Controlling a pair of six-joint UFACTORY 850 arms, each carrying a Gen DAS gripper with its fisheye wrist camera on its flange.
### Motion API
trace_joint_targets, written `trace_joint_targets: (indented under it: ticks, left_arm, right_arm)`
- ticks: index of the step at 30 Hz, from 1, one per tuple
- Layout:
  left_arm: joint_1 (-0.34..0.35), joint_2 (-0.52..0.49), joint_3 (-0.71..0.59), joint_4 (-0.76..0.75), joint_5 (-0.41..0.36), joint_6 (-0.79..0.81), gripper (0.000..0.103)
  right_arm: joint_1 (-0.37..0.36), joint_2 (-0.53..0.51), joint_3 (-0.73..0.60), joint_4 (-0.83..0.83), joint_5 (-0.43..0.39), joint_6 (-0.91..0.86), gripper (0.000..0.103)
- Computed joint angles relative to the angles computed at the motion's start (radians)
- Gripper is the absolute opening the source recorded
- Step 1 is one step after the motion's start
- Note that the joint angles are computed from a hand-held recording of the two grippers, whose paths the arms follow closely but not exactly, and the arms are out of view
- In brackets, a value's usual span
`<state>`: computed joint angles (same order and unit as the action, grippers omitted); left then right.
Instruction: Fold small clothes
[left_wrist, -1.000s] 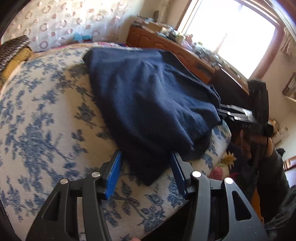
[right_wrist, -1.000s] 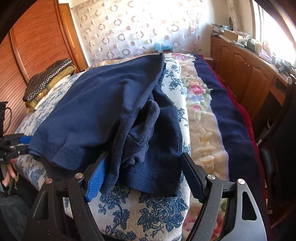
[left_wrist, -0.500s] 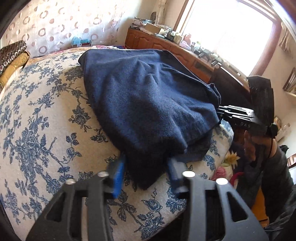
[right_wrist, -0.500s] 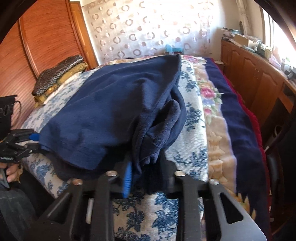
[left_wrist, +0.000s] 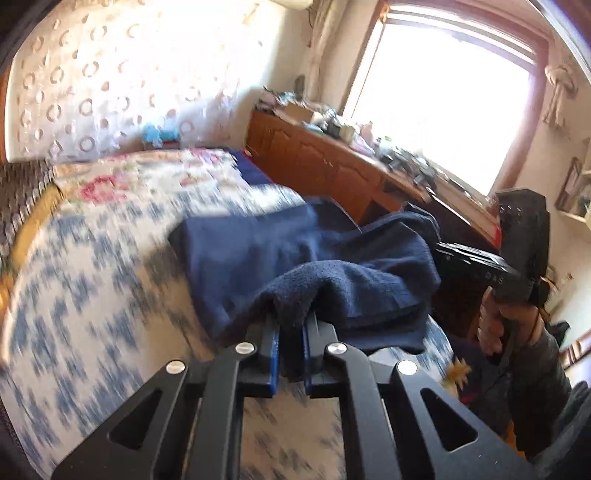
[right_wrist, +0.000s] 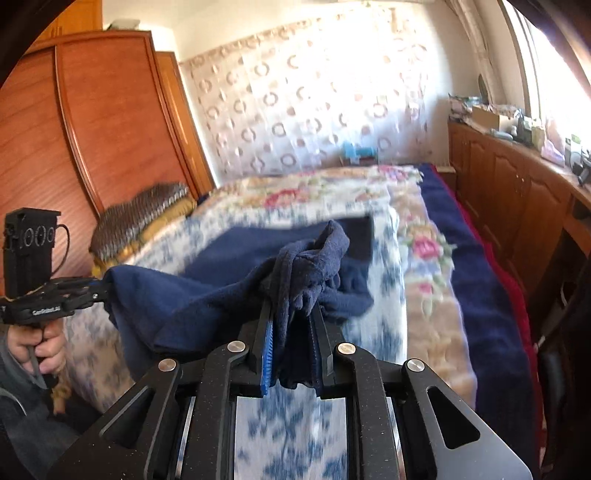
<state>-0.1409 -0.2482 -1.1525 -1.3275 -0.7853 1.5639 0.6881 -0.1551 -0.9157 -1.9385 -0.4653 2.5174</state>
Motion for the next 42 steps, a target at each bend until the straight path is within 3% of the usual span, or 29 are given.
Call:
trace_joint_targets:
  ticks: [8,14,17,19,23,29,32,37,41,42]
  left_arm:
    - [-0.042,-0.21,-0.297,0.137,0.104,-0.206,0.012]
    - [-0.038,-0.297,-0.416,0.184,0.109,-0.258,0.027]
    - [-0.02,-0.316,-0.444,0.188,0.079,-0.257,0.034]
    - [-0.011,-0.31,-0.436,0.198,0.065,-0.245,0.04]
    - [-0.001,-0.279,-0.383,0.227,0.055,-0.213,0.042]
    - [-0.014,-0.251,-0.317,0.295,0.032,-0.204,0.043]
    - [-0.04,-0.273,-0.34,0.329,0.044,-0.23,0.043]
    - [-0.083,-0.33,-0.415,0.344,0.065,-0.252,0.044]
    - [-0.097,-0.371,-0.473,0.347,0.087,-0.284,0.044]
    - [-0.098,-0.385,-0.491,0.351,0.11,-0.307,0.044]
  right_arm:
    - [-0.132,-0.135,-0.206,0.189,0.117,-0.234,0.015]
    - [-0.192,-0.249,-0.346,0.499,0.114,-0.567,0.016]
    - [-0.213,-0.273,-0.375,0.551,0.098,-0.619,0.029]
    - [-0.221,-0.266,-0.372,0.534,0.095,-0.605,0.032]
    - [-0.204,-0.233,-0.343,0.523,0.047,-0.631,0.059]
    - [-0.165,-0.156,-0.242,0.462,-0.008,-0.588,0.07]
    - [-0.165,-0.158,-0.234,0.512,0.022,-0.656,0.071]
    - [-0.203,-0.239,-0.315,0.614,0.128,-0.812,0.071]
    - [-0.229,-0.295,-0.382,0.624,0.16,-0.855,0.07]
    - [-0.238,-0.308,-0.398,0.623,0.163,-0.859,0.066]
